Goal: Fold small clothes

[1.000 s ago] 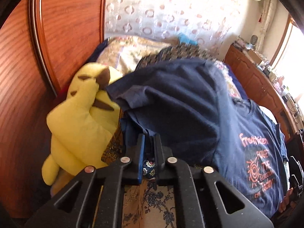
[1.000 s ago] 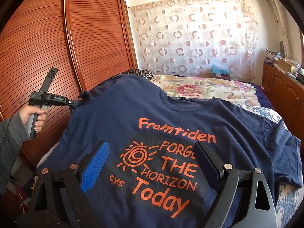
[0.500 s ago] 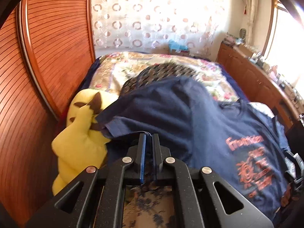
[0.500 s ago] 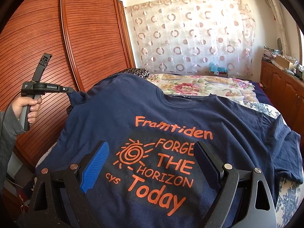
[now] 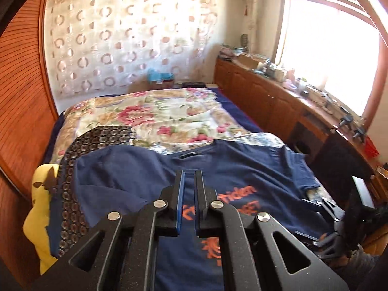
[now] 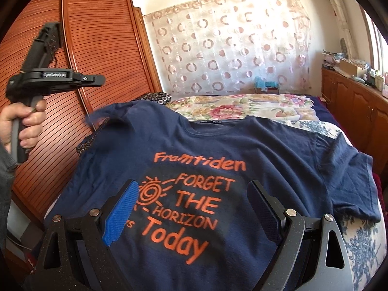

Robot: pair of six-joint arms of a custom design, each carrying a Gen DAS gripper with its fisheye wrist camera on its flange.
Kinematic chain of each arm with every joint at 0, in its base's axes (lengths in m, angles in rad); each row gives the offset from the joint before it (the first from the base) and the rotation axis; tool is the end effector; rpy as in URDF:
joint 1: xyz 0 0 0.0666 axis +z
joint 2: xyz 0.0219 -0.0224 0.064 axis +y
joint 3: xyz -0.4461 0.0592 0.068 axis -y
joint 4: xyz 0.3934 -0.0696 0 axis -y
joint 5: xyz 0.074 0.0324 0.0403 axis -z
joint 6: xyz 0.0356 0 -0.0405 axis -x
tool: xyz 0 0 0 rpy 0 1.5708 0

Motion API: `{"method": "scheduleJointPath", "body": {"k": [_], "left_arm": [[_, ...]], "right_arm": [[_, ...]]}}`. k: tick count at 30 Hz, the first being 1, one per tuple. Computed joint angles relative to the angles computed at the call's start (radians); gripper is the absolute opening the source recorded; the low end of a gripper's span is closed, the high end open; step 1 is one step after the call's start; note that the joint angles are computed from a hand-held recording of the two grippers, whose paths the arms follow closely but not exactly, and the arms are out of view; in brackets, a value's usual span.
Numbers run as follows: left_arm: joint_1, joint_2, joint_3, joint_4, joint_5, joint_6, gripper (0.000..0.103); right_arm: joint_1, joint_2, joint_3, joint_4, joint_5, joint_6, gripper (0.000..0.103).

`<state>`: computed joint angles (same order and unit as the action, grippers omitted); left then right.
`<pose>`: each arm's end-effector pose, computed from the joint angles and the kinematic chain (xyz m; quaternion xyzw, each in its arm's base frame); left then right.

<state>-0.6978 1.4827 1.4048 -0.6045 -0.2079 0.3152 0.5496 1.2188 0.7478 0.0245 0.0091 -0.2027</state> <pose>0.4082 -0.3332 0.4815 0.1270 0.8902 -0.1254 0.4192 0.3255 0.1985 0.3468 -0.1436 0.8338 0.1922 0.4971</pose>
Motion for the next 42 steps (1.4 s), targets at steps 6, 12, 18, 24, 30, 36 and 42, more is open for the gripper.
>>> {"method": "scheduleJointPath", "body": {"k": [6,12,18,24,30,36,42], "left_arm": [[-0.006,-0.070,-0.093,0.033,-0.049,-0.005,0.048],[0.020,-0.134,-0.206,0.070,-0.079,0.034,0.075],[0.028,-0.229,-0.343,0.152,-0.140,0.076,0.076],[-0.002,-0.309,-0.449,0.212,-0.248,0.107,0.076],[-0.030,-0.354,-0.494,0.219,-0.321,0.098,0.076],[-0.035,-0.383,-0.532,0.209,-0.329,0.114,0.076],[-0.026,-0.402,-0.564,0.194,-0.323,0.142,0.076]], "right_arm": [[0.014,0.000,0.011,-0.010,0.013,-0.011,0.092],[0.018,0.022,0.056,-0.028,-0.025,0.060,0.092],[0.041,0.110,0.196,-0.095,-0.102,0.130,0.090],[0.070,0.266,0.391,-0.165,-0.216,0.145,0.085],[0.107,0.416,0.556,-0.206,-0.278,0.142,0.083],[0.152,0.531,0.715,-0.319,-0.275,0.239,0.068],[0.189,0.638,0.872,-0.480,-0.144,0.333,0.048]]}}
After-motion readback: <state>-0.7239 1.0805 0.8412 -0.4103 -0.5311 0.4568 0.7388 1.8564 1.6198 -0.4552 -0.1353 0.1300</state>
